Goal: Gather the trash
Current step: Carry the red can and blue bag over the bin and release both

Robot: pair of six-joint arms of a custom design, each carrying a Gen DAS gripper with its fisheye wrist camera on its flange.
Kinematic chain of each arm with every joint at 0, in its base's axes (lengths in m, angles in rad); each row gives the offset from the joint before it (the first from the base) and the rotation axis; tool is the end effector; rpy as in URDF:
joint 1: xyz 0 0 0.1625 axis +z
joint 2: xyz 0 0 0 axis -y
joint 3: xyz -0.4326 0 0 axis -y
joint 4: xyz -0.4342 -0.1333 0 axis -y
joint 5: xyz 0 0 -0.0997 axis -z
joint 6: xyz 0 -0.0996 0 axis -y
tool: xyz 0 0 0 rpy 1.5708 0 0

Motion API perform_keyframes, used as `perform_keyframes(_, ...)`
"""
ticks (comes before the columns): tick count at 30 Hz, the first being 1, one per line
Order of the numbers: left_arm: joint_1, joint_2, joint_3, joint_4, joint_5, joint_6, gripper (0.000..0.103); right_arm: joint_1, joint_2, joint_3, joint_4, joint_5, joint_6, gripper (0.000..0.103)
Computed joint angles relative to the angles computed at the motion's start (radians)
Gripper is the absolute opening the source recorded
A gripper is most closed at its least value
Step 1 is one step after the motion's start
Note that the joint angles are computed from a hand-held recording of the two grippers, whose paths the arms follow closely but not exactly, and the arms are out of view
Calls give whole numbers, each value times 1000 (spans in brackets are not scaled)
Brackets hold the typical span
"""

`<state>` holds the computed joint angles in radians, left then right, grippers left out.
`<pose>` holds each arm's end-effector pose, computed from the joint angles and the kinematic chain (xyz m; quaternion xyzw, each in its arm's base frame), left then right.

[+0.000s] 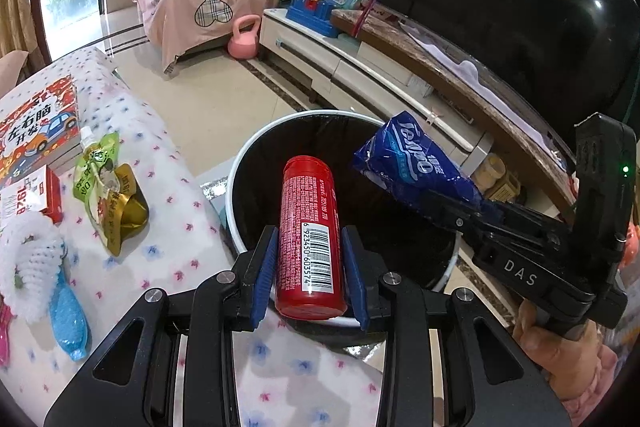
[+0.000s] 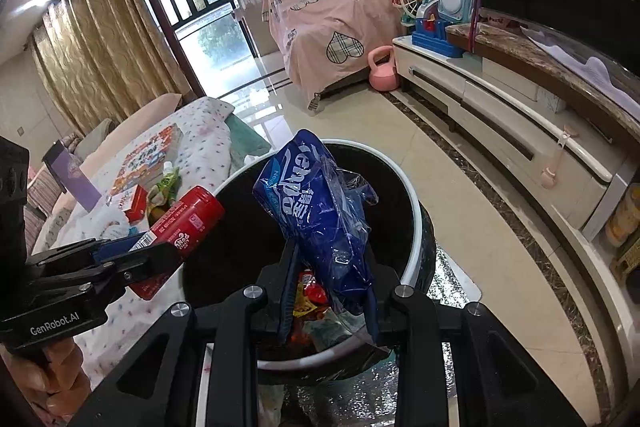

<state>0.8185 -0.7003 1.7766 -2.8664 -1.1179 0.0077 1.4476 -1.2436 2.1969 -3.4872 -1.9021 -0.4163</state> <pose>-0.3175 -0.5981 -0.0066 0.3365 0.9086 -0.1805 0.1691 0.0357 -0.5331 0.2462 0.0521 -0.8759 0.4014 0.2626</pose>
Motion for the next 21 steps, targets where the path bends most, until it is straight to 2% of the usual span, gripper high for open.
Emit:
perform_keyframes(5, 6, 11, -19, 32, 0, -18, 32, -2, 14, -28, 31, -12, -6, 33)
perform_keyframes(9, 5, -10, 9, 3, 8, -26, 52, -6, 18, -33, 34, -6, -8, 52)
perform_keyframes(11, 3, -27, 29, -12, 11, -28, 52, -10, 15, -27, 28, 2, 2, 55)
perform_keyframes(16, -1, -84, 98, -59, 28, -45, 65, -14, 2, -1, 5, 29, 30, 62)
perform_keyframes(18, 1, -113, 133, -77, 33, -51, 66, -9, -1, 16, -14, 41, 38, 72)
perform_keyframes(21, 6, -154, 182, -88, 46, -69, 67, 5, 2, 39, -51, 51, 46, 78)
